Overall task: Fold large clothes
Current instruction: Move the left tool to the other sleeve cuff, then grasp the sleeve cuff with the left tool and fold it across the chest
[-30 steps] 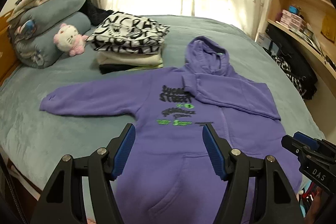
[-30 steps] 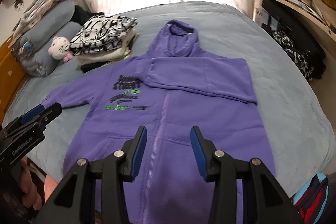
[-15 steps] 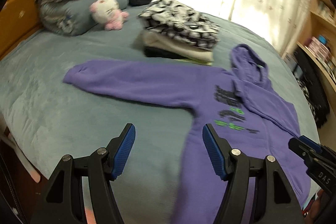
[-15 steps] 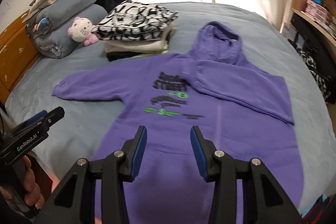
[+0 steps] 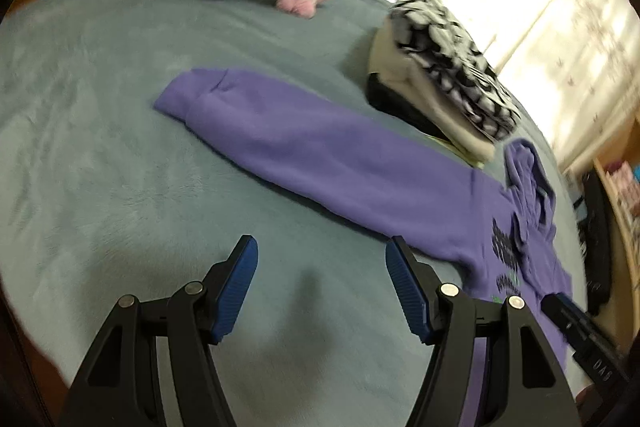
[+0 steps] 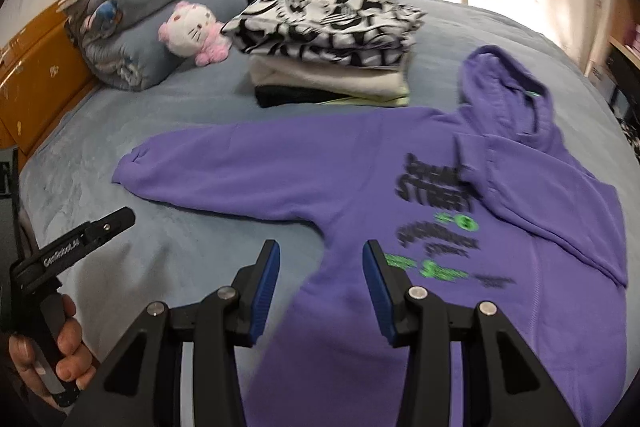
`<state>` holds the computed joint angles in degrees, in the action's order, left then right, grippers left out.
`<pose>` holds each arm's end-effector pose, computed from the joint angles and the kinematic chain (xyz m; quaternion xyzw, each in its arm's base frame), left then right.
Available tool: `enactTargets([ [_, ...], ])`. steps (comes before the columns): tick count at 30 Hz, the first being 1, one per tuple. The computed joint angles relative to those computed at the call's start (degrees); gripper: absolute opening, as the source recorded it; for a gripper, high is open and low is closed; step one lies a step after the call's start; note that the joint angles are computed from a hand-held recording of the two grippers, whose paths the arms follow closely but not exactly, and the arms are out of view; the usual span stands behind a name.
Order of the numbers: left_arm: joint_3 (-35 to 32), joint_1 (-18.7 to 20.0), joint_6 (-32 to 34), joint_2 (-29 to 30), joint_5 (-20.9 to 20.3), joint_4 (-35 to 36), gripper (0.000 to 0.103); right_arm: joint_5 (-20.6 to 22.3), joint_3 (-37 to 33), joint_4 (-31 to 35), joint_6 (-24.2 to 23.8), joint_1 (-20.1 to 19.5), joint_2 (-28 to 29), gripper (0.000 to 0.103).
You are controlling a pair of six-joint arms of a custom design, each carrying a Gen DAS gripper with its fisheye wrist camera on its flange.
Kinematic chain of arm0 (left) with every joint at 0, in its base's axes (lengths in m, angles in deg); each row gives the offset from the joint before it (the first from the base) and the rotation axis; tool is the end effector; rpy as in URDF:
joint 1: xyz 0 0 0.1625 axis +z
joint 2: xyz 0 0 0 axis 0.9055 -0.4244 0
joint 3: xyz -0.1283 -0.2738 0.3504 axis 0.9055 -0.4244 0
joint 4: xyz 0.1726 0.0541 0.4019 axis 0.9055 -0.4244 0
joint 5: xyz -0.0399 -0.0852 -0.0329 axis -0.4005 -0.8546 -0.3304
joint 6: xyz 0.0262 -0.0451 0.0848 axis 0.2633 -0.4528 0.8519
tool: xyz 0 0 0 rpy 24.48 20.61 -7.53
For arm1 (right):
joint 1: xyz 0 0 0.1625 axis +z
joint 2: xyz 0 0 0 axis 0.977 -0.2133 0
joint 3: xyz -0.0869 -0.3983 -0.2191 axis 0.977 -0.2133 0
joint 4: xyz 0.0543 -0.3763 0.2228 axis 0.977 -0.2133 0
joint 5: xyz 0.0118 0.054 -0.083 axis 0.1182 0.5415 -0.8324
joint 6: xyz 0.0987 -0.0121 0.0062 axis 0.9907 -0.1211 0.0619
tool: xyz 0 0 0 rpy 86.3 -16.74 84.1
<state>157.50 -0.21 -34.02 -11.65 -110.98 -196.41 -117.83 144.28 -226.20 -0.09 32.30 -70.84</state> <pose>-0.1061 -0.6964 0.2928 -0.1002 0.8944 -0.3790 0.2155 0.3403 -0.7094 0.1744 0.2217 -0.9011 0.2480 0.2782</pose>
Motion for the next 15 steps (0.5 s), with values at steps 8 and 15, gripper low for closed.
enactTargets([
  [8,-6.1,8.8,-2.6,2.9,-9.5,-1.5,0.065,0.7,-8.3,3.4,0.1,-0.8,7.1,0.043],
  [15,-11.4,12.0,-3.8,5.5,-11.2,-5.0,0.065,1.6,-12.9,7.1,1.9,-2.0,10.6,0.043],
])
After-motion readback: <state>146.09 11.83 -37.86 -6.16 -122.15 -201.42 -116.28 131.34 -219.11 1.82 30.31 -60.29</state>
